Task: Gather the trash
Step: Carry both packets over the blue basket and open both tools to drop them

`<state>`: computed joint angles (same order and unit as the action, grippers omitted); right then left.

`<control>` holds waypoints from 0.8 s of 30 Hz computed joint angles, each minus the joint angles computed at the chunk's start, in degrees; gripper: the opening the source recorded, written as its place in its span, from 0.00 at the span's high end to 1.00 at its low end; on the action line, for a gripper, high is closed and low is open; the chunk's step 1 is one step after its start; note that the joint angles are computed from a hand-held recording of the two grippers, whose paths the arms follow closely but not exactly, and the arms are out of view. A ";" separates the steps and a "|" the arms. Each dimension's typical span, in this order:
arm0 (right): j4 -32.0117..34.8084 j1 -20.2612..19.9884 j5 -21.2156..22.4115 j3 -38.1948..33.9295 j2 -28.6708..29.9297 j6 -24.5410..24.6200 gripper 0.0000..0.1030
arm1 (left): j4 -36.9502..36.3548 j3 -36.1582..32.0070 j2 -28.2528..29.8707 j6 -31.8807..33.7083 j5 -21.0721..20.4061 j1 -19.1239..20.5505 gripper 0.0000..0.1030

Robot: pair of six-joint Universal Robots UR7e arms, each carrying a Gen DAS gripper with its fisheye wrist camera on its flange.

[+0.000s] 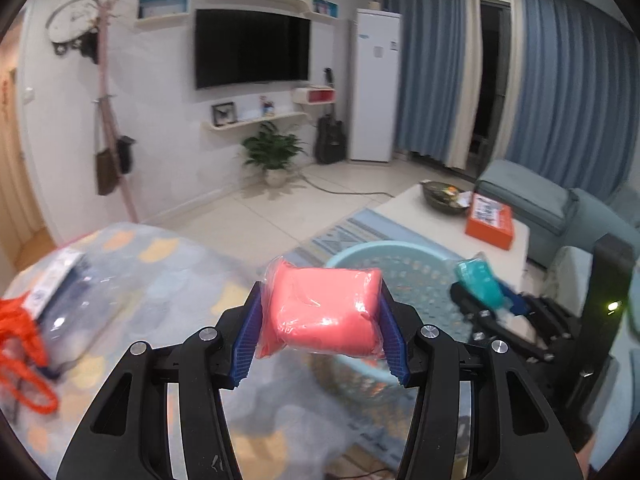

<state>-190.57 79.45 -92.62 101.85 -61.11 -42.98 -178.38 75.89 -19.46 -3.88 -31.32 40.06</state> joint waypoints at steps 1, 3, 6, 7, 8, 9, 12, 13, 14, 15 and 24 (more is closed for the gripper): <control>0.51 -0.15 -0.50 -1.16 0.76 -0.08 0.63 | 0.30 -1.22 0.67 0.39 -0.68 0.31 0.51; 1.27 -0.34 -1.07 -2.85 1.74 -0.23 0.63 | 2.66 -4.50 1.91 0.33 -2.15 1.29 0.51; 2.16 -0.64 -1.43 -5.48 3.50 -0.61 0.63 | 5.70 -8.64 3.51 0.24 -3.93 2.47 0.51; 2.46 -0.77 -1.42 -5.94 3.78 -0.73 0.63 | 6.37 -9.81 4.00 0.35 -4.68 2.82 0.51; 3.05 -0.85 -1.47 -6.65 4.19 -0.84 0.62 | 7.37 -11.38 4.72 0.57 -5.48 3.28 0.51; 3.89 -0.93 -1.51 -7.49 4.69 -0.94 0.61 | 8.05 -12.52 5.35 0.69 -5.56 3.55 0.51; 7.39 -0.90 -3.15 -9.75 5.91 -1.45 0.48 | 12.78 -16.39 7.00 -0.52 -8.90 4.88 0.47; 7.86 -0.77 -4.32 -10.43 6.41 -1.61 0.44 | 15.38 -17.40 7.14 -1.43 -11.62 5.57 0.45; 7.31 -0.76 -5.21 -10.50 6.73 -1.81 0.43 | 19.12 -19.07 7.59 -2.61 -14.13 6.38 0.45; 5.99 -0.82 -6.22 -10.51 7.10 -2.21 0.42 | 22.33 -20.59 8.19 -3.47 -14.59 6.79 0.44; 3.69 -3.37 -6.87 -6.60 4.10 0.75 0.41 | 25.64 -16.72 5.45 -7.87 -11.34 6.78 0.39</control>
